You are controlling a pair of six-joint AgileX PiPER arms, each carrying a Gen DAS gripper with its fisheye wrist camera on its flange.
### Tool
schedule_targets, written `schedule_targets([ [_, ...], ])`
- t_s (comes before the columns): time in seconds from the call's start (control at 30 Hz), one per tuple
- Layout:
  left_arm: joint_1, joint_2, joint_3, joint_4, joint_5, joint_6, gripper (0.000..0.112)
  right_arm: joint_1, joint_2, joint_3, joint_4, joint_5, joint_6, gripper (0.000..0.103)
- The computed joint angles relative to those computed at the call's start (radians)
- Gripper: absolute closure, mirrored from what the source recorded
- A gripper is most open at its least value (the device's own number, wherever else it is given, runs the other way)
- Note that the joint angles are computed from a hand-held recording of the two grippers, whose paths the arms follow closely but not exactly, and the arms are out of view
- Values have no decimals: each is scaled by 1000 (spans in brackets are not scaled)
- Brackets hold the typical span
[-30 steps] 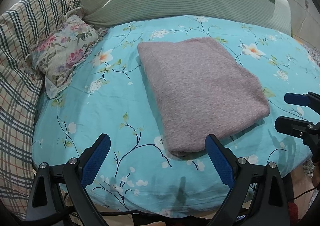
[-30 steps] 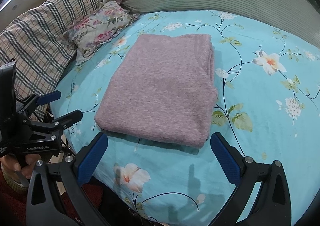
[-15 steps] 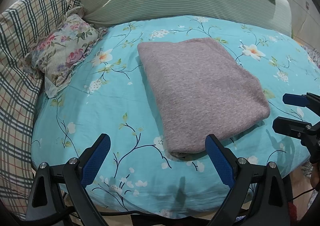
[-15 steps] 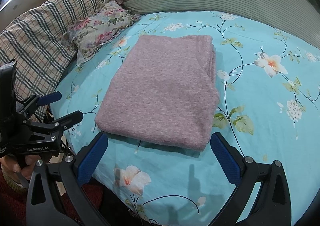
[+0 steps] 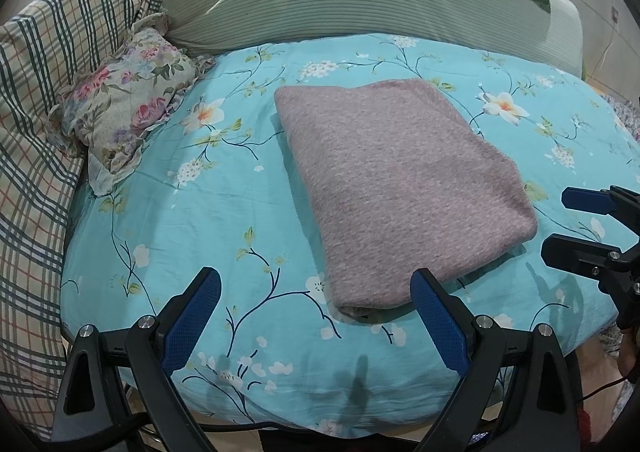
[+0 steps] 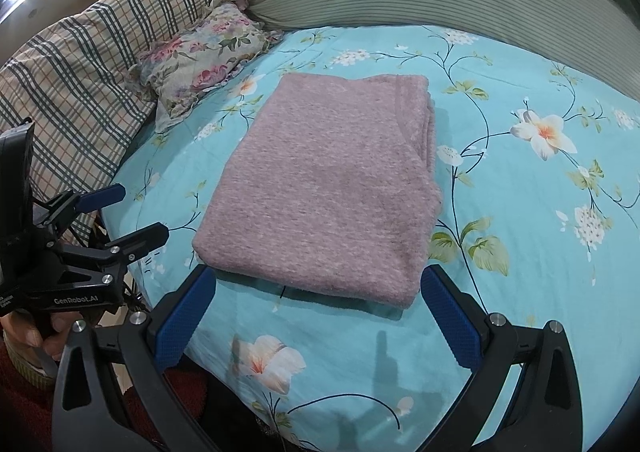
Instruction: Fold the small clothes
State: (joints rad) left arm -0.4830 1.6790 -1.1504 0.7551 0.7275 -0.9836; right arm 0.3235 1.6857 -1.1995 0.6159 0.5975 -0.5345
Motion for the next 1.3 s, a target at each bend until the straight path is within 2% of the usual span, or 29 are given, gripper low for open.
schedule_targets([
  [1.3,7,17,-50,-11,8,21,16,56,6,-60,-66,4,101,1],
])
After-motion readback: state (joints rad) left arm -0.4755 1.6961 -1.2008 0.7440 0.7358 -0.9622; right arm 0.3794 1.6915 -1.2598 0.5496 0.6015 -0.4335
